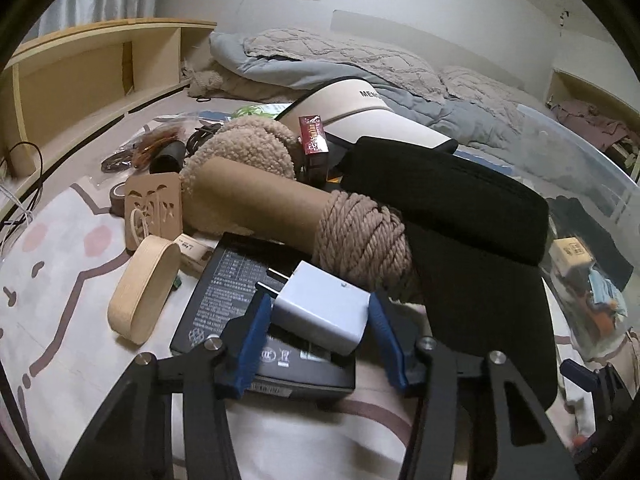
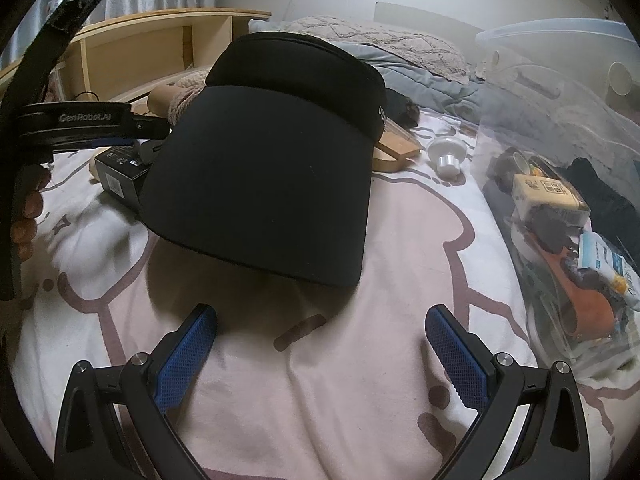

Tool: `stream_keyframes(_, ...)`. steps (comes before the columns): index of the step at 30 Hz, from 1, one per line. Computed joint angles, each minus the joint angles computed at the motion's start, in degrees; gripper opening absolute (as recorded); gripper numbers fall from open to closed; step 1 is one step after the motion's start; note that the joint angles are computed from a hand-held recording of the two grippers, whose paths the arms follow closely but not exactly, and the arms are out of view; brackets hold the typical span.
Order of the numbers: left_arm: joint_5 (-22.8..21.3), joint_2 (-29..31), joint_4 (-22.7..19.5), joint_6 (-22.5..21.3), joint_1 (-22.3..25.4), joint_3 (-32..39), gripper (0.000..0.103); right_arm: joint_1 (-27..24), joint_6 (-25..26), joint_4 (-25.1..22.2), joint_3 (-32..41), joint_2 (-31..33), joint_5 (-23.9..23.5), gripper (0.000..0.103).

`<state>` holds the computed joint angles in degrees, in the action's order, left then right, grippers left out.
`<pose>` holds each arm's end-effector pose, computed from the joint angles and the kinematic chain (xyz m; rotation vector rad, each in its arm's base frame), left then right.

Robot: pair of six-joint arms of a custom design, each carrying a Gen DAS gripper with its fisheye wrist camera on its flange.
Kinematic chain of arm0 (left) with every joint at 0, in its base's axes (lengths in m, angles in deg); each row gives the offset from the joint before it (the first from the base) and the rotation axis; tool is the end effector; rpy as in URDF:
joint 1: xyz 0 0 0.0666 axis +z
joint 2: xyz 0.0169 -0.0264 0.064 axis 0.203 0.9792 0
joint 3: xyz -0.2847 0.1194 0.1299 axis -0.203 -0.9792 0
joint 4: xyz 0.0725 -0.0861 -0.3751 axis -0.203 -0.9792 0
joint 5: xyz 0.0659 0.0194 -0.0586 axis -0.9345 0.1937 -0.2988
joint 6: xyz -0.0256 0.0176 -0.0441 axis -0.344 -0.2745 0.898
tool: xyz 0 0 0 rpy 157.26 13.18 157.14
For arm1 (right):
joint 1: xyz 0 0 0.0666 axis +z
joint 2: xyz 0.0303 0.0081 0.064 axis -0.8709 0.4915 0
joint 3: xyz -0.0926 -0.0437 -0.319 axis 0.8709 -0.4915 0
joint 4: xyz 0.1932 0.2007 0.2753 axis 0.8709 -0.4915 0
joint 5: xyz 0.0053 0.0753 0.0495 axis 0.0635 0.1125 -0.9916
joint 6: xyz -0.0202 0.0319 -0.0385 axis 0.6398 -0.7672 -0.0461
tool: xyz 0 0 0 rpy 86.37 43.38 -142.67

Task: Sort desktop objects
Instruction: 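Grasp the white USB charger with the left tool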

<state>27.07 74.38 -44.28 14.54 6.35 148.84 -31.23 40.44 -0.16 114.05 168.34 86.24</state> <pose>0.5283 -0.0547 0.3682 0.1126 2.3116 -0.2211 0.4359 0.2323 0.3224 -0.1938 2.3371 0.0043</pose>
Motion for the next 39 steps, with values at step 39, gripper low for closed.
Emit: stream_keyframes(39,-1.9,-3.5,-2.5,0.0,2.6,-2.7,0.052,0.1,-3.0,1.5,-0.8,-3.9,-7.6,0.103)
